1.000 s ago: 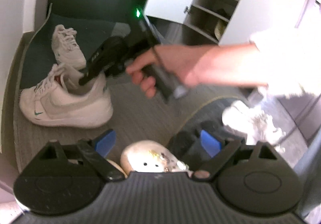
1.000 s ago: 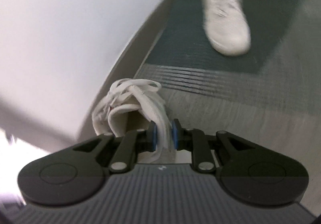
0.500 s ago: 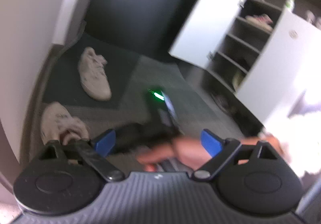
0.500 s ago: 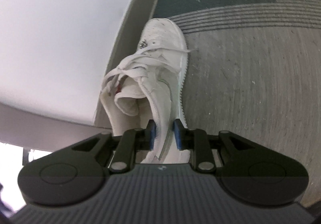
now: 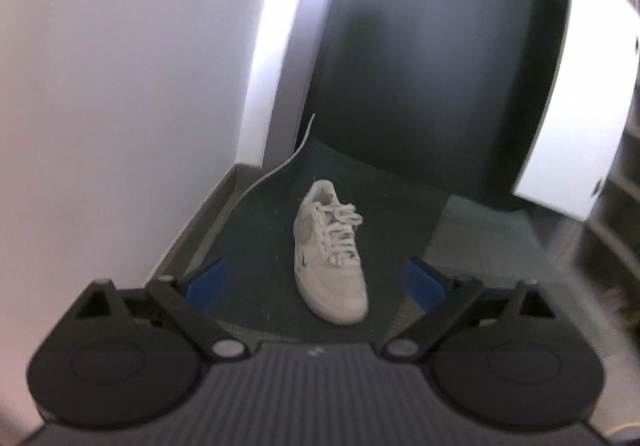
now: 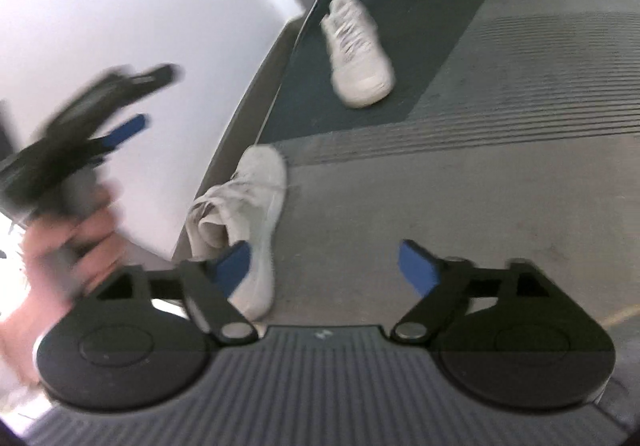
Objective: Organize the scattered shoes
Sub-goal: 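Grasp another white Nike sneaker by its heel with the left tool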
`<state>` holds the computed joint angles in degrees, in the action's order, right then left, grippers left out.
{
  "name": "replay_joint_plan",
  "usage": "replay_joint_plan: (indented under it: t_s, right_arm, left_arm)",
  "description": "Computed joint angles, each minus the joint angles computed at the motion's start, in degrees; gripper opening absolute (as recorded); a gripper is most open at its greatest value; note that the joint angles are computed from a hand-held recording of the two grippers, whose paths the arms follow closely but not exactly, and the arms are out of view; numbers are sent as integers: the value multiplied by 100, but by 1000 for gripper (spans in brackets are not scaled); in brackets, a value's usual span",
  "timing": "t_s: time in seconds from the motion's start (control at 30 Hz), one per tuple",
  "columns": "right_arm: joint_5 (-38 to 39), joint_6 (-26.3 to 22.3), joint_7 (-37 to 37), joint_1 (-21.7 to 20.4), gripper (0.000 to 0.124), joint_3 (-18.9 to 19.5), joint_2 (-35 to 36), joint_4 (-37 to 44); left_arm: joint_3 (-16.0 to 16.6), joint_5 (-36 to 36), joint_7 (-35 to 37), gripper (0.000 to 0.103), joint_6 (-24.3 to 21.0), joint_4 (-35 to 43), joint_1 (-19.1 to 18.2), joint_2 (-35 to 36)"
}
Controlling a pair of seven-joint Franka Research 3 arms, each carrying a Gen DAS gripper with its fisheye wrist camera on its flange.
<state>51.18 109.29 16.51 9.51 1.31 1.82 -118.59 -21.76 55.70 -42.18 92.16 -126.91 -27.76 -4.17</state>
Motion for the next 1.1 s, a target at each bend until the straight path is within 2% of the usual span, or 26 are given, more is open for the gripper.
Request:
replay_joint_plan:
  t_s: [0.07, 0.13, 0.27, 0.37, 0.5, 0.67, 0.77, 0.87, 0.93, 1.1]
  right_arm:
    - [220, -112, -417, -122, 86, -99, 32, -2]
    - [455, -289, -810, -257, 86, -168, 169, 51]
    - [435, -166, -671, -268, 86, -78, 358, 149]
    - [496, -155, -883, -296, 85, -25, 503, 189]
    - [344, -7, -1144, -375, 85, -43, 598, 165]
    - [176, 124, -995, -499, 85, -105, 588, 131]
    - [-35, 293, -646, -544, 85, -142, 604, 120]
    - [-110, 367, -466, -578, 85, -139, 586, 114]
    - [-64, 483, -392, -582, 85, -127, 565, 65]
    - [-357, 604, -104, -606, 85, -168, 488, -7]
  left_arm:
    - [318, 360, 1044, 96, -46, 479, 299, 648]
    - [594, 511, 1731, 96, 39, 897, 516, 1099]
    - [1007, 778, 2395, 95, 577, 1456, 820, 1670]
    - [1220, 938, 2483, 95, 912, 1689, 927, 1967]
    - [1443, 709, 2006, 95, 1395, 1721, 1120, 2210]
    - [1623, 444, 1004, 95, 1862, 1347, 1307, 2159]
    - [1691, 130, 865, 95, 2510, 1189, 1624, 2106]
    - [1726, 107, 1187, 95, 2625, 1297, 1705, 2246]
    - [1699, -349, 1943, 95, 2504, 1596, 1809, 2531]
    - [1806, -694, 2289, 90, 2258, 1946, 1676, 2932]
